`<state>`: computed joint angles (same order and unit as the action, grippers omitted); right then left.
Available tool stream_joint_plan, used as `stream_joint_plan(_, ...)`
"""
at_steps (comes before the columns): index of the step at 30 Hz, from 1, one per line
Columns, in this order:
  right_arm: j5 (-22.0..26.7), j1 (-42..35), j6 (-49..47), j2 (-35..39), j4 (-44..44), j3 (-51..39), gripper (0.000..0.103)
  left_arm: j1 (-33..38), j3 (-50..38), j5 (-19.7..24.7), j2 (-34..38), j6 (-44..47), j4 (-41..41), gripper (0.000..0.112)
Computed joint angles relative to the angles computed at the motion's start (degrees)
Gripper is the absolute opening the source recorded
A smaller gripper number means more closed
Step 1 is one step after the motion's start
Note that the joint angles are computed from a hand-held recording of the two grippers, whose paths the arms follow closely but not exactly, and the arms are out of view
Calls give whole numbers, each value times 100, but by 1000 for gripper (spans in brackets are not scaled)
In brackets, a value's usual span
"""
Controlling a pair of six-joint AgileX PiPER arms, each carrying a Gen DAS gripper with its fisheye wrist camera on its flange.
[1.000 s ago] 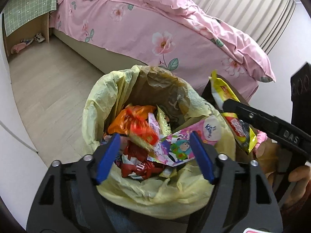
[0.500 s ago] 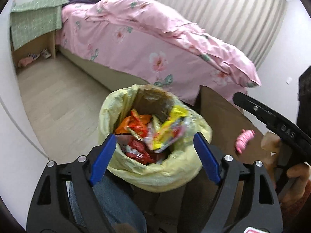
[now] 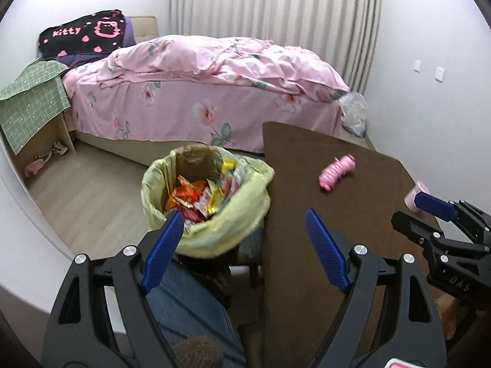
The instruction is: Collect trash
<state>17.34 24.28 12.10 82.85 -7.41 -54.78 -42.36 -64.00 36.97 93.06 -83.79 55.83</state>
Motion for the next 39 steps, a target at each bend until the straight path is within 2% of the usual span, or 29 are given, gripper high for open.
stream_joint_plan(3, -11, 6, 62, -246, 264, 278, 57, -239, -19, 335, -5, -45, 60, 77)
stream_joint_plan(7, -19, 105, 757, -377, -251, 448, 57, -367, 34, 625, -90, -138, 54, 77)
stream_joint_plan(12, 68, 345, 1561, -315, -1144, 366, 57, -327, 183, 652, -220, -268, 52, 77)
stream_joint_plan(20, 108, 500, 2047, -275, -1634, 328, 57, -333, 253, 631, -275, -267, 72, 77)
stream_joint_plan(39, 124, 532, 2147, -306, -1677, 341, 57, -373, 156, 561, -194, -129, 16, 77)
